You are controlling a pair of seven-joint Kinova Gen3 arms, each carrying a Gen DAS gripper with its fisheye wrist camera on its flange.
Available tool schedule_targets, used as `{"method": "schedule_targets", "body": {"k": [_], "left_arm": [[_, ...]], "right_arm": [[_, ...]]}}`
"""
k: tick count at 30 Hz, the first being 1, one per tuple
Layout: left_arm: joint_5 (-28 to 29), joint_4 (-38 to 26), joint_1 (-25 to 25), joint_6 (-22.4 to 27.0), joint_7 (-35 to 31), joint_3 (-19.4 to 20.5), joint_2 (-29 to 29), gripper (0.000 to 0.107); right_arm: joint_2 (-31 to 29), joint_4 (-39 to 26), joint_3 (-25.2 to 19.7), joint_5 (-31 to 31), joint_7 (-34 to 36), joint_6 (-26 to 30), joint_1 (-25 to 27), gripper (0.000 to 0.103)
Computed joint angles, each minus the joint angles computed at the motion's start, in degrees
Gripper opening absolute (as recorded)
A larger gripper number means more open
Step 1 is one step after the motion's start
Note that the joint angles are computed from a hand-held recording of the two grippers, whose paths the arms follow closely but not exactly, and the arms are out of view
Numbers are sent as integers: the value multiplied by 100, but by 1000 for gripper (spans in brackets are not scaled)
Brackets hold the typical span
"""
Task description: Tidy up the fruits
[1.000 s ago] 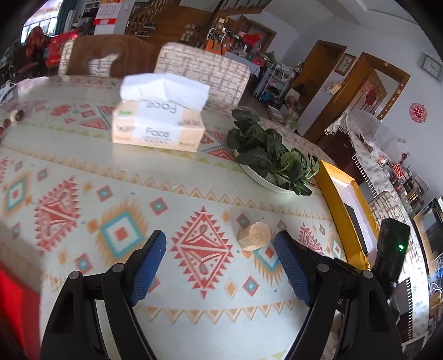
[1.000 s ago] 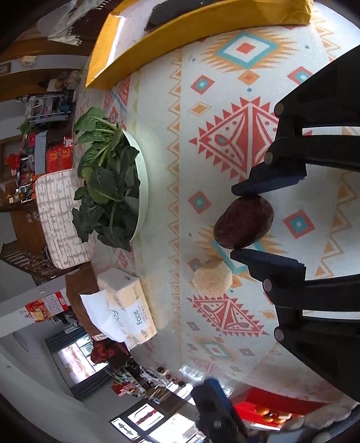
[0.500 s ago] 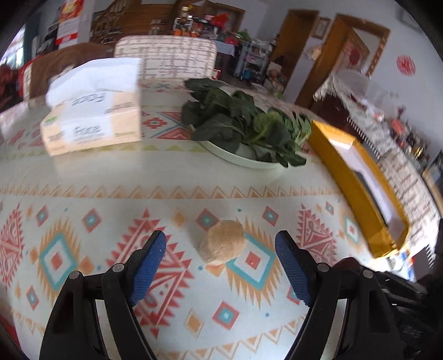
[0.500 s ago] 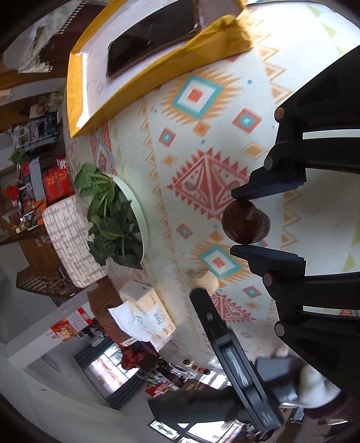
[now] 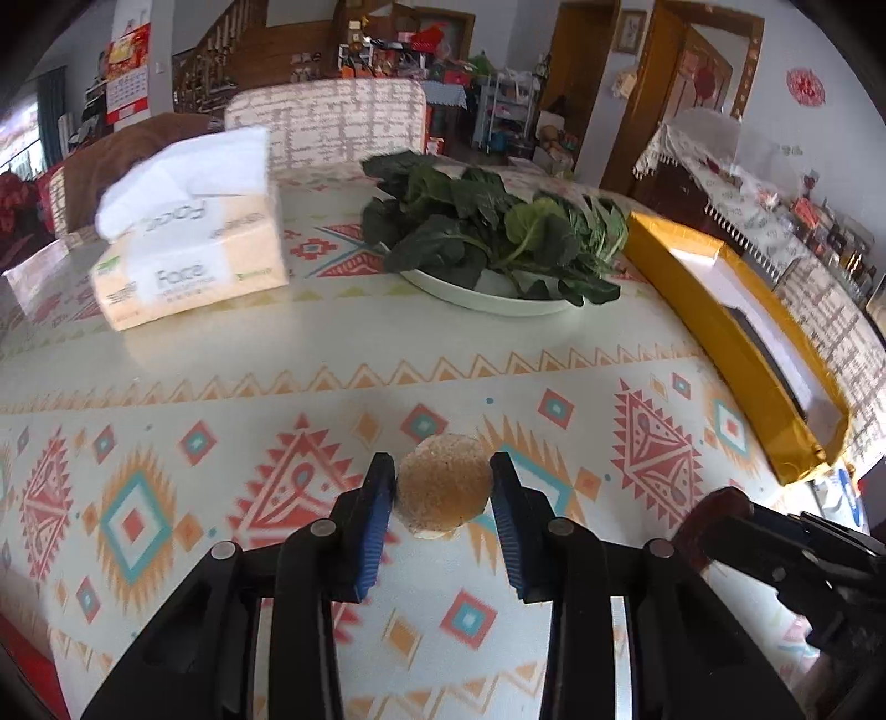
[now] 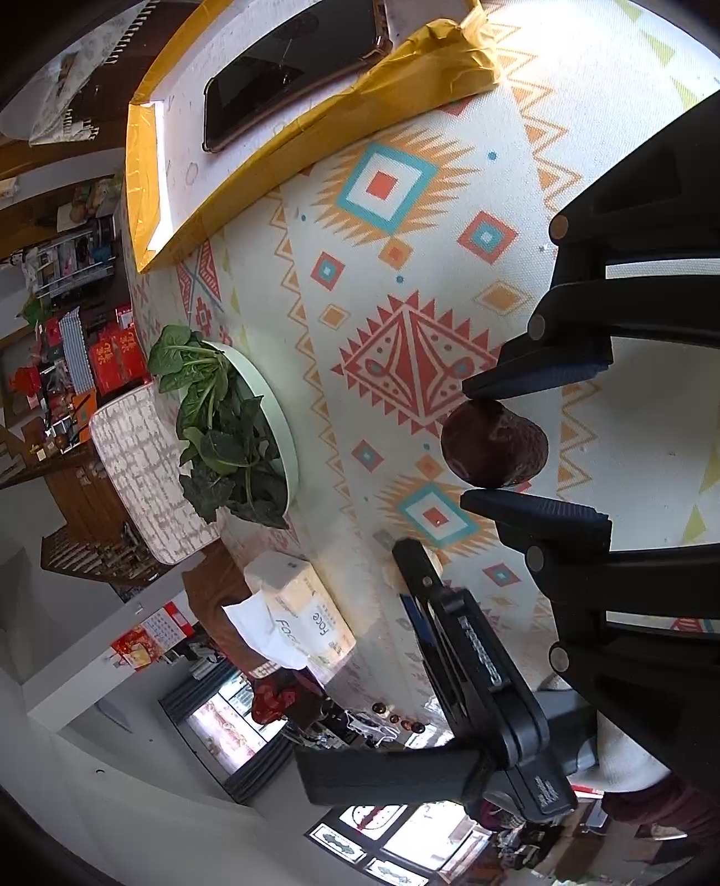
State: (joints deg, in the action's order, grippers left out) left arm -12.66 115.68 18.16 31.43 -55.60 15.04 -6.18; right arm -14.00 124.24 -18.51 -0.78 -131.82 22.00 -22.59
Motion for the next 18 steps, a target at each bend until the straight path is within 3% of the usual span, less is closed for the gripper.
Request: {"method": "schedule_targets", "body": {"k": [5,11,15,18], "left_arm": [[234,343,-127,46,25,-31,-698,34],[439,626,-512,511,71,203,-1727,34],[780,772,-630,856,-114,34,-2508,34],[1005,835,-777,1151,-254,-68,-3057,34]], "right_arm": [[-42,5,-89,51,-34,-25,13,36],[-6,-121,-477,359,-376,80,171,35],[-135,-210,-564,406,-558,225,24,35],[-315,-328,-871,560,-807,416,80,35]]}}
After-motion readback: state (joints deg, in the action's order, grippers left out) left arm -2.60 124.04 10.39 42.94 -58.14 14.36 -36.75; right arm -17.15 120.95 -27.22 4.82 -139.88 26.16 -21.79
